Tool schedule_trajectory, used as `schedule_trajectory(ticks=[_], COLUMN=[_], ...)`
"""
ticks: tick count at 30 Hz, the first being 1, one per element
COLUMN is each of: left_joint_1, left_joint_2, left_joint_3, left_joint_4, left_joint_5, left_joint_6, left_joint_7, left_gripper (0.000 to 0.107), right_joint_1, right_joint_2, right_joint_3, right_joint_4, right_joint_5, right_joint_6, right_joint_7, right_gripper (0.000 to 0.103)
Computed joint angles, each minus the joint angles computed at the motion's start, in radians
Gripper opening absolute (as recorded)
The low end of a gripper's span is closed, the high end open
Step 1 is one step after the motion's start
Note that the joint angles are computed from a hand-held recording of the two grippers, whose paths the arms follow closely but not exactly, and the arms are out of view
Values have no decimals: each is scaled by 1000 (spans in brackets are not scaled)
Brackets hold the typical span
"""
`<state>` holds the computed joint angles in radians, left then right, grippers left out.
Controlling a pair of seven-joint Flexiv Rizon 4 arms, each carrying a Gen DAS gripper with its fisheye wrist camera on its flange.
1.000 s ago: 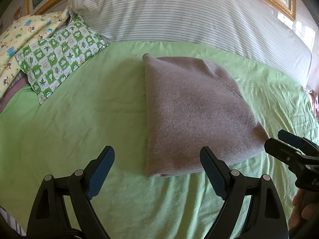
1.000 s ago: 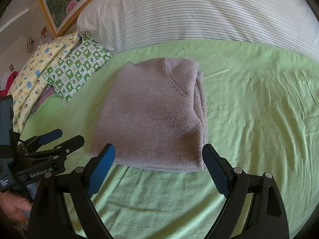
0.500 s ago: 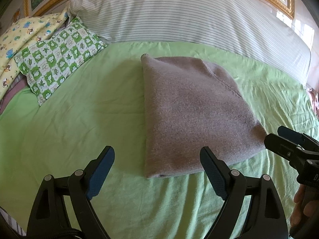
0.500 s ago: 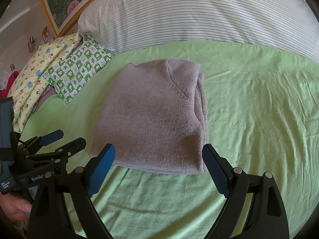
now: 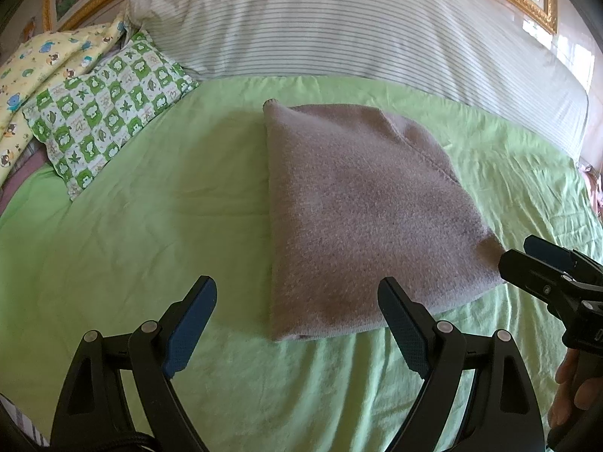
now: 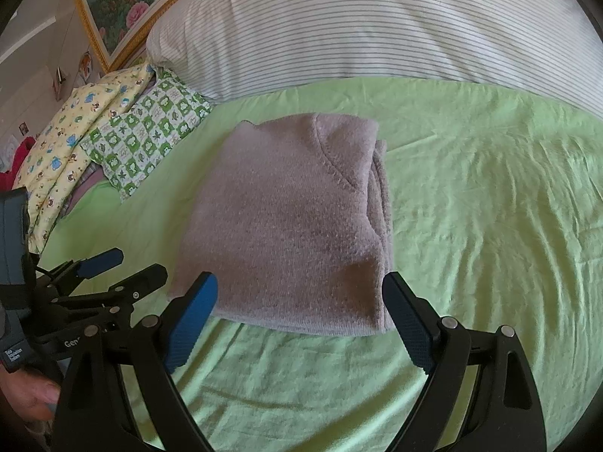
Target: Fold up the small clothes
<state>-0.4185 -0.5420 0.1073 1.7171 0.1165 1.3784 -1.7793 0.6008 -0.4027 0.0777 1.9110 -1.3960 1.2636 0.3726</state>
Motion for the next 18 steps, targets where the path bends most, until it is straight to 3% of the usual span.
schedule_trajectory(ticks=[18], left_joint_1=[13], left_joint_2=[-20], left_joint_3=[-16], left_joint_4=[-21], left_joint_5=[-23], left_joint_6=[-20], left_joint_7=[22], left_gripper=[88], right_joint_1=[4], right_joint_2=[-12], right_joint_3=[-10], right_joint_4=[-14], right_joint_5=[33], right_joint_6=[10], right_joint_7=[-30], right_gripper=[89])
